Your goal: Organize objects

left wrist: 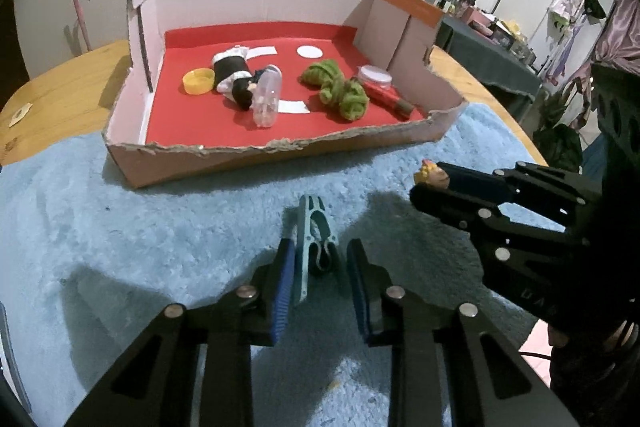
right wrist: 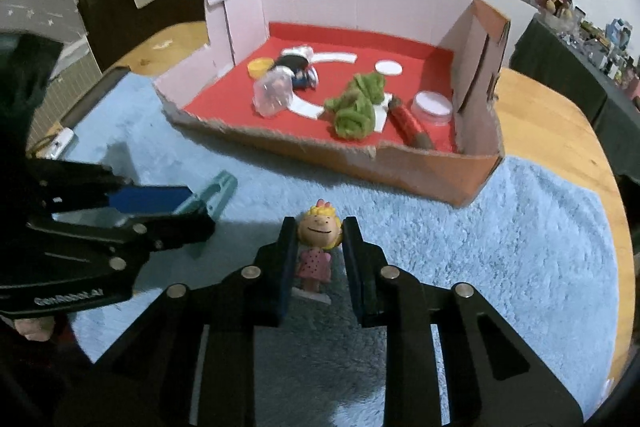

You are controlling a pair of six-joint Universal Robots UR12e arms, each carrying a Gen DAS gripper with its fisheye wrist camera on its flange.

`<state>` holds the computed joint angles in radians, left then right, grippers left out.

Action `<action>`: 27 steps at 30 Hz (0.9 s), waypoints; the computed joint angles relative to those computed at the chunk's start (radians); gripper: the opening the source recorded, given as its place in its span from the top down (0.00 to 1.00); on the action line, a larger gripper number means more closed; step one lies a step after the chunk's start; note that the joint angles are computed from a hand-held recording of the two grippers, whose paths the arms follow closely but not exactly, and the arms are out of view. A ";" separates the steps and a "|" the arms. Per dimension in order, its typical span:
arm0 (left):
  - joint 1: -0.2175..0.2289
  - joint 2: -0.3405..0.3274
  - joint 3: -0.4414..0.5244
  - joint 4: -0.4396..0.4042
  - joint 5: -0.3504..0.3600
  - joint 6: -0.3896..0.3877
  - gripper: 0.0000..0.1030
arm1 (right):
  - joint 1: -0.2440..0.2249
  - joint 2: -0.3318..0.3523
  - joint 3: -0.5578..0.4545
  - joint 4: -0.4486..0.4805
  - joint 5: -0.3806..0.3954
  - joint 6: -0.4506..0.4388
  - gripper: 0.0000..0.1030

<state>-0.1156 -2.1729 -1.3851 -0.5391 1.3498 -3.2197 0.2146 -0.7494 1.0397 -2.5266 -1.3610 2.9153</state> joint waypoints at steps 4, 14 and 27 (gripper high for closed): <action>0.004 0.003 -0.004 -0.009 -0.009 -0.010 0.81 | 0.003 -0.002 -0.002 -0.003 0.010 -0.006 0.79; 0.008 0.013 -0.019 0.012 -0.035 -0.021 0.81 | 0.005 -0.008 0.006 -0.013 0.011 0.002 0.79; -0.001 0.029 -0.028 0.051 -0.019 0.010 0.82 | 0.000 -0.020 0.017 -0.040 0.032 0.007 0.79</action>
